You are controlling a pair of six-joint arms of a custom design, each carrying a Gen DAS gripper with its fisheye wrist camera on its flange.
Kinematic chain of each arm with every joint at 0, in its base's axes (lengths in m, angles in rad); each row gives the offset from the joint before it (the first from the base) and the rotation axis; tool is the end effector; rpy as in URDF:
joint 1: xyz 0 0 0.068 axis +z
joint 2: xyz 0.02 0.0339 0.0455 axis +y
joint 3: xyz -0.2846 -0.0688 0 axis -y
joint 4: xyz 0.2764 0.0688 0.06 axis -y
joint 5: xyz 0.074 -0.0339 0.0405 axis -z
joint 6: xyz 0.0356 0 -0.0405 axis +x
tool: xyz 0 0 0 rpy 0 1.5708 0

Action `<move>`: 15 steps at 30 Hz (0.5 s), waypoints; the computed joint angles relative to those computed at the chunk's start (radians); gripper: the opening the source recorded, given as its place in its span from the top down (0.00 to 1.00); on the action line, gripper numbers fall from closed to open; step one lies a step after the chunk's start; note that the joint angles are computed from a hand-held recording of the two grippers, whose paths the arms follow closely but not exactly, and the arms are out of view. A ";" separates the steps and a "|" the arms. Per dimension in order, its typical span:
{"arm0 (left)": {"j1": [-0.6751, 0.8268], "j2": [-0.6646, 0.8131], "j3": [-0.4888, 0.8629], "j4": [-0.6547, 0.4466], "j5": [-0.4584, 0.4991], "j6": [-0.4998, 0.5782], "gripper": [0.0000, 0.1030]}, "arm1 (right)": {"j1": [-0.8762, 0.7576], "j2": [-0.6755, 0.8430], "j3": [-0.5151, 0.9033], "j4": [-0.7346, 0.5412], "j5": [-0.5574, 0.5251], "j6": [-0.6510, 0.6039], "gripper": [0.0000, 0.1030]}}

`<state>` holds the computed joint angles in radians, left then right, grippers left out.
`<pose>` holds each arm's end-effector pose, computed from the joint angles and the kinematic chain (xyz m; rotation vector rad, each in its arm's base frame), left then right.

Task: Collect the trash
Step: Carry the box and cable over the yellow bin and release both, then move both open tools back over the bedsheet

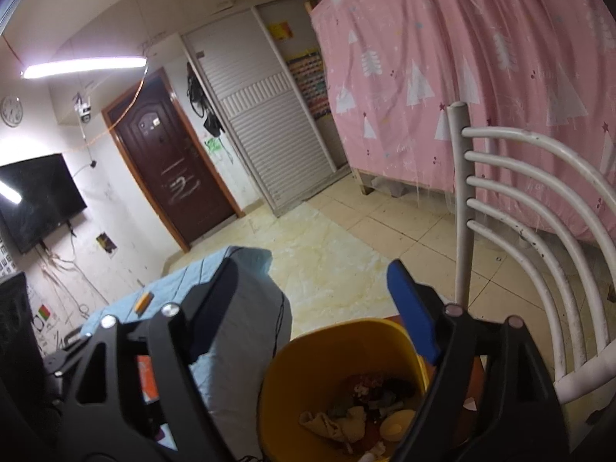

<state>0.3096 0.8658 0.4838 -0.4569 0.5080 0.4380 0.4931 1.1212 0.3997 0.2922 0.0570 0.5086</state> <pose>0.1812 0.0398 0.2047 0.3723 2.2586 -0.2318 0.2151 0.1133 0.1867 0.0533 2.0471 0.5800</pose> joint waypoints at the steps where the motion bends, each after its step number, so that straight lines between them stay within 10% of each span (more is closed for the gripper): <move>1: -0.015 0.007 -0.001 0.016 0.004 -0.013 0.18 | -0.002 -0.002 -0.002 0.001 -0.001 0.001 0.25; 15: -0.113 0.058 -0.020 0.086 -0.069 -0.049 0.10 | -0.033 -0.026 -0.041 0.038 -0.001 0.033 0.25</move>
